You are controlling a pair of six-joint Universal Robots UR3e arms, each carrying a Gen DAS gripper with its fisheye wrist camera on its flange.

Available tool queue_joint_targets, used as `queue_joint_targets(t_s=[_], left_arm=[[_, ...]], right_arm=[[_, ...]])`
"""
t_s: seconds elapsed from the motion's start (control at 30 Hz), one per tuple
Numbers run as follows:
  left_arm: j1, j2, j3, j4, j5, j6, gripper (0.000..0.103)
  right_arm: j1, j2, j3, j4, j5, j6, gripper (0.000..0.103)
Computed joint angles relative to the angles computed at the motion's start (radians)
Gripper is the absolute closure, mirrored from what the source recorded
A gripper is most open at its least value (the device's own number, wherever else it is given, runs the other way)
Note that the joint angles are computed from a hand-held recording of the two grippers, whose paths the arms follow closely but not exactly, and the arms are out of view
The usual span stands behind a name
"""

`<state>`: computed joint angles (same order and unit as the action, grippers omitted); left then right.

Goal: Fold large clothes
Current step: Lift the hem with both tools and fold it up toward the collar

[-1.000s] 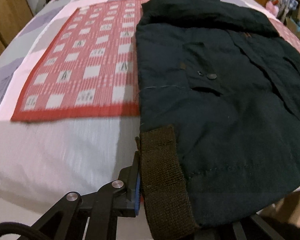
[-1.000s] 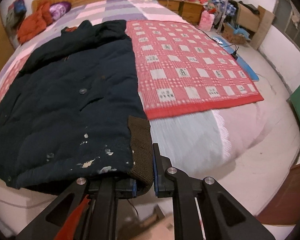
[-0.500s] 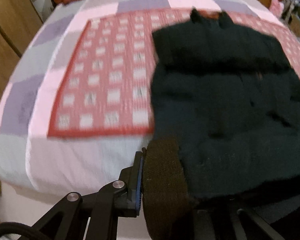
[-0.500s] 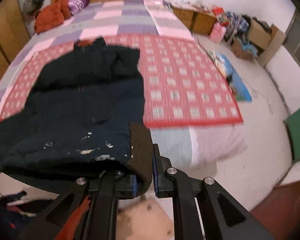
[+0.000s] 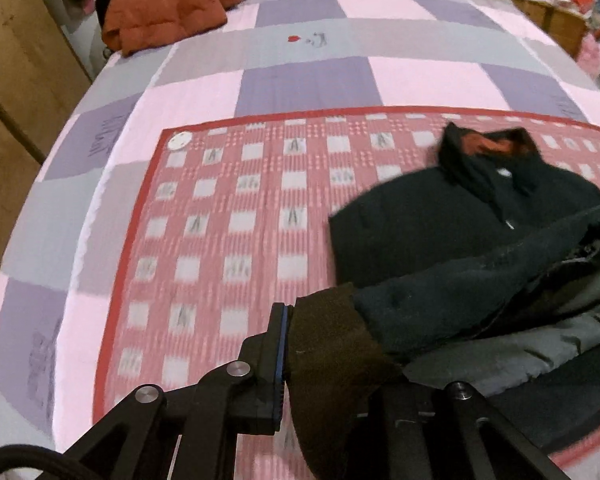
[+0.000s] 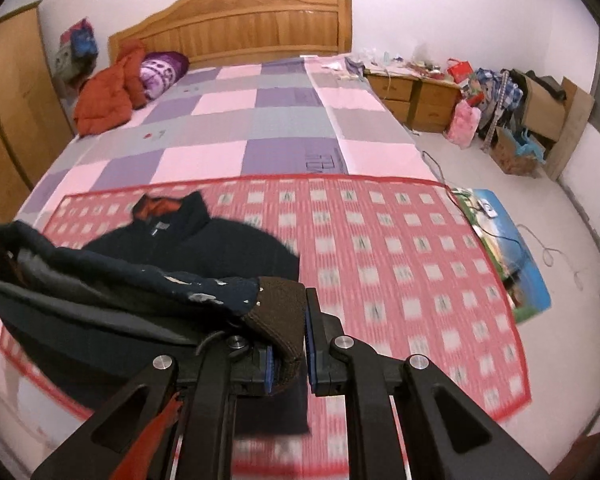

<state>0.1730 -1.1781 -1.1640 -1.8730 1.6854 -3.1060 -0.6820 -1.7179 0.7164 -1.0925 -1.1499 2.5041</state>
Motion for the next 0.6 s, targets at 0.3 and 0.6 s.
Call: queue_joint_targets(t_s=[0.3, 0.6], left_arm=[[-0.083, -0.348, -0.197, 0.408, 0.088, -0.053, 0.088], [-0.084, -0.487, -0.372, 0.667, 0.046, -0.069, 0.088]], right_arm=[[0.417, 0.553, -0.076, -0.475, -0.351, 0.394, 0.091], [0.511, 0.718, 0.1, -0.745, -0.515, 0.475, 0.091]])
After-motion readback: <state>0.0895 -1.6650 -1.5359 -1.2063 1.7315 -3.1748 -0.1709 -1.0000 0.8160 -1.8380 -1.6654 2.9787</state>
